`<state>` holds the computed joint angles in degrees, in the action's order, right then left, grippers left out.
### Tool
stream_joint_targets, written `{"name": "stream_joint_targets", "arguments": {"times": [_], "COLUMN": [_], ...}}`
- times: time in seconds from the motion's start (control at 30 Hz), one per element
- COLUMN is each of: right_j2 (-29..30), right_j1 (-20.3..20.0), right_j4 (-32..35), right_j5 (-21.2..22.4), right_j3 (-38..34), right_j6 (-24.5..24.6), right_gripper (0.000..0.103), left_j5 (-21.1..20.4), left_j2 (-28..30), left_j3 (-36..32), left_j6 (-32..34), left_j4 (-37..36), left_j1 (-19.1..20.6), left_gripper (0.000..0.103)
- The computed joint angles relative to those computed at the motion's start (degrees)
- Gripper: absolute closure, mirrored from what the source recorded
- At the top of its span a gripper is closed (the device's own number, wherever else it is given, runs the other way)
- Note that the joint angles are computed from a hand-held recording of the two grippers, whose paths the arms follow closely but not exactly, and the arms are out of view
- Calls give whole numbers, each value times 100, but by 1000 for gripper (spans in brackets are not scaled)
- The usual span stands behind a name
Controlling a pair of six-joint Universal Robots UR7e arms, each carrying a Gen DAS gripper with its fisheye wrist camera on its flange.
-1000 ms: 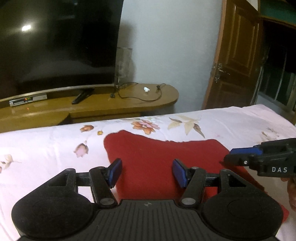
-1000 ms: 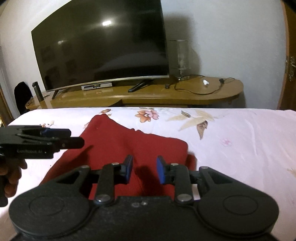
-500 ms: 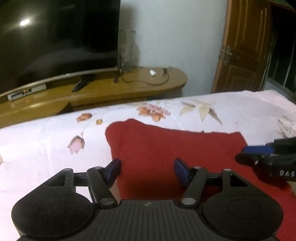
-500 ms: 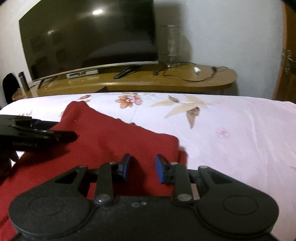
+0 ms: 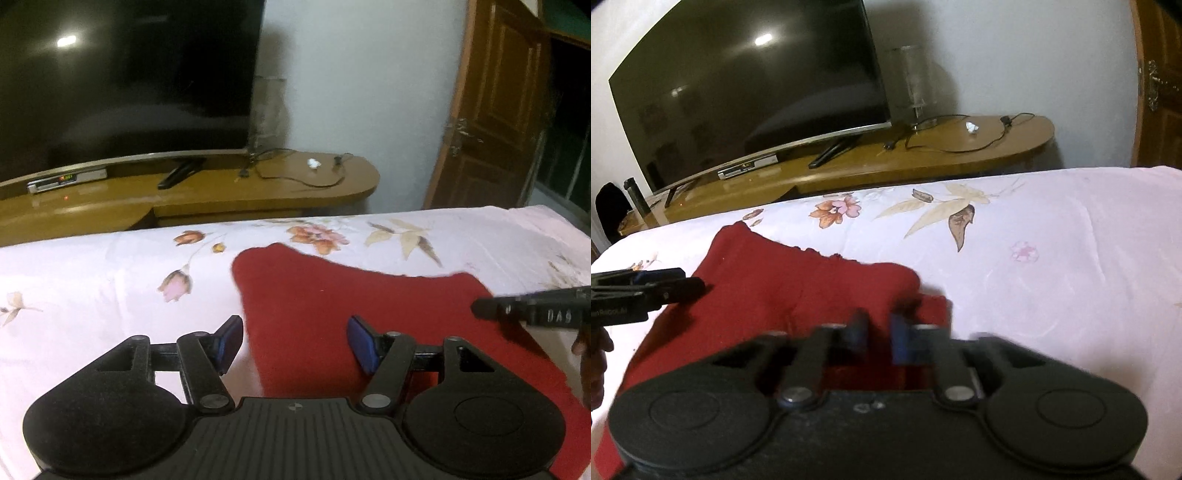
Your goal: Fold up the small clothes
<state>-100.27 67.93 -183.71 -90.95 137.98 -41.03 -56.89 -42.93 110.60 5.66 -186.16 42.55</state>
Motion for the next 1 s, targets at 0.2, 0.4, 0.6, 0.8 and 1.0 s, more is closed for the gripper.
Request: {"name": "stream_joint_targets", "arguments": {"times": [0.2, 0.4, 0.6, 0.8, 1.0], "right_j2": [-147, -223, -234, -523, -2736], "right_j1": [-198, -147, 18, -6, -946], "right_j4": [8, -387, -173, -129, 2066], "right_j5": [-3, -62, 164, 95, 1543], "right_j3": [61, 175, 231, 346, 977], "right_j6": [242, 86, -635, -693, -2057], "right_gripper": [92, 73, 65, 68, 70], "left_j5": [205, -107, 75, 174, 316], "left_j2": [292, -16, 347, -166, -1003], "left_j3": [-175, 70, -30, 511, 1708], "left_j6": [8, 403, 528, 550, -192], "left_j4": [176, -414, -124, -538, -328], "left_j1": [-65, -147, -162, -508, -933], "left_gripper": [40, 40, 34, 34, 34]}}
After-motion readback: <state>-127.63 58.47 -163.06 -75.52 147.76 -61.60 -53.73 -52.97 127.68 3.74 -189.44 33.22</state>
